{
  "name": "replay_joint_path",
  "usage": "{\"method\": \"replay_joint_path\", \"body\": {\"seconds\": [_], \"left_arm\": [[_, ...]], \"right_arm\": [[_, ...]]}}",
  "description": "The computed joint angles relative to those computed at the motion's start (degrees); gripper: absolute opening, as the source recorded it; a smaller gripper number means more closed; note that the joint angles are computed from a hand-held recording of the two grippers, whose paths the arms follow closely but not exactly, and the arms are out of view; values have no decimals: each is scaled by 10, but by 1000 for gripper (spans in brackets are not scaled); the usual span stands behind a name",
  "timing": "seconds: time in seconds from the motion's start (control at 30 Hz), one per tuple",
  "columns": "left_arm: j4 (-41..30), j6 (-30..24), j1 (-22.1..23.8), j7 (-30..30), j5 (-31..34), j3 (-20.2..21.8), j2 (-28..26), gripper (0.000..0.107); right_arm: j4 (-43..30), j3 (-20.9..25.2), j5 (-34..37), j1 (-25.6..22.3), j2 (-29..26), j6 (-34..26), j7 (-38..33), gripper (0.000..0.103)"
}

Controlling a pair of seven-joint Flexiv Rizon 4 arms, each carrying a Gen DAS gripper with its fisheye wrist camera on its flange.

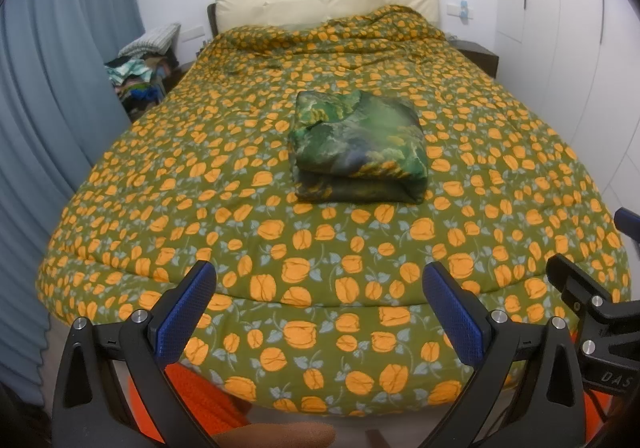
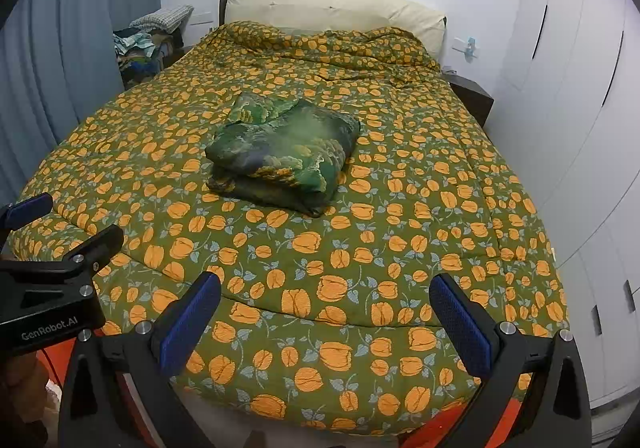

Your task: Fold large clothes

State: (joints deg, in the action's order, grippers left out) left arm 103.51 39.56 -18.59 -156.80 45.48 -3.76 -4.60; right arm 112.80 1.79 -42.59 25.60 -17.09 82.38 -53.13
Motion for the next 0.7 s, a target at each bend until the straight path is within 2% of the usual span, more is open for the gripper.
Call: {"method": "replay_joint_path", "body": {"seconds": [0.7], "left_arm": [[-1, 3, -1, 1, 3, 0, -2, 103]], "right_arm": [[1, 2, 7, 0, -1, -1, -6, 103]]}}
